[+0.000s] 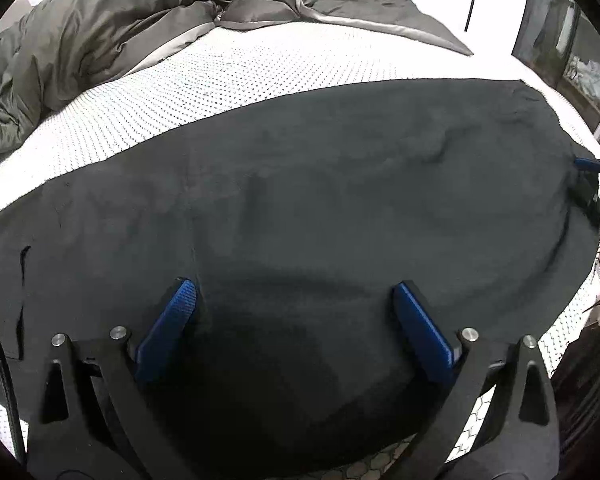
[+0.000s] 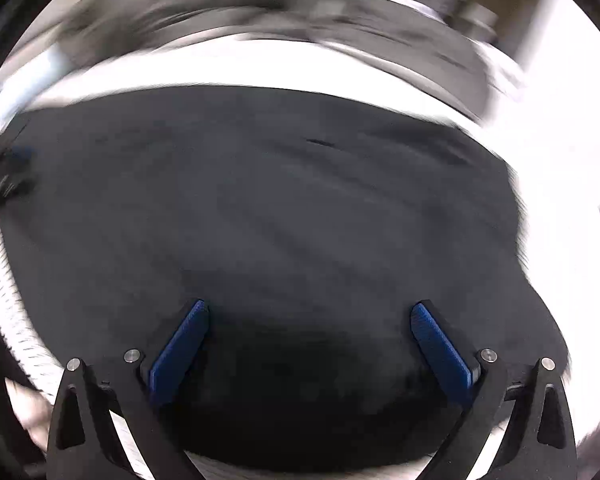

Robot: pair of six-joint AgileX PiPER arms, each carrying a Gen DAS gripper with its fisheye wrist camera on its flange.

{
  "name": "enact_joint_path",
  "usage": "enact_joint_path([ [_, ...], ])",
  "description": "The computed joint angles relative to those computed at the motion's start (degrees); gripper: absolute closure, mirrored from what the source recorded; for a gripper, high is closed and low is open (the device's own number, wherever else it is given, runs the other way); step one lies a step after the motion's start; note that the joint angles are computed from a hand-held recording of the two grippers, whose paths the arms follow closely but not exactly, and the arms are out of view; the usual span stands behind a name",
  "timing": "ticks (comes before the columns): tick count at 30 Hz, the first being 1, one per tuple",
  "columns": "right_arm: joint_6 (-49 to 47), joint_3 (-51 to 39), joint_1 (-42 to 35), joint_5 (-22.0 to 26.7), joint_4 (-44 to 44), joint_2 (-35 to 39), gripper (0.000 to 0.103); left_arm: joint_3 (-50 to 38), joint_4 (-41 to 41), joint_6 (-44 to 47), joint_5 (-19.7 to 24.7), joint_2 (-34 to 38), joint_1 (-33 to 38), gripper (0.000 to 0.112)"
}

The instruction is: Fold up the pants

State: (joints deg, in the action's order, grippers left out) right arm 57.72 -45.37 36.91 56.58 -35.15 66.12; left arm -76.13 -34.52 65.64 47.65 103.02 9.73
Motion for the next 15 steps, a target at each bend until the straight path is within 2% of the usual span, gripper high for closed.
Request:
enact_joint_path([
  [2, -1.16, 2.72, -4.19, -3.63, 2.37, -5.26, 0.005, -0.78, 1.85, -1.81, -2.12, -0.01, -1.96, 0.015],
  [4, 2.66, 1.21, -1.23, -0.74, -1.35, -3.27, 0.004, 0.98, 1.89, 0.39, -1.13, -3.38, -1.18, 0.017],
  [5, 6.15, 0.05, 3.31, 2.94, -4.30, -1.59, 0.004, 1.12, 0.39, 2.15, 0.38, -4.46, -0.78, 0.017],
  [6, 7.44, -0.82, 5.93, 4.33, -5.40, -0.51, 0.004, 1.08, -2.62, 4.87, 3.06, -5.27, -0.07, 0.017],
  [7, 6.77, -1.83, 6.53, 3.44, -5.23, 0.51, 0.004, 0.73, -5.57, 7.05, 5.90, -5.48, 0.17, 0.017],
  [10, 5.04, -5.16, 10.36, -1.08, -5.16, 4.80, 0.004, 1.85, -8.06, 7.04, 9.07, -5.79, -3.33, 0.016],
  [12, 3.63, -7.17, 13.03, -3.10, -6.07, 8.35, 0.004, 4.09, -8.12, 7.96, 8.16, -6.14, -7.38, 0.016],
  [15, 1.32, -10.00, 16.87, -1.68, -7.67, 13.57, 0.004, 7.04, -2.19, 6.71, 2.11, -6.50, -12.71, 0.016],
])
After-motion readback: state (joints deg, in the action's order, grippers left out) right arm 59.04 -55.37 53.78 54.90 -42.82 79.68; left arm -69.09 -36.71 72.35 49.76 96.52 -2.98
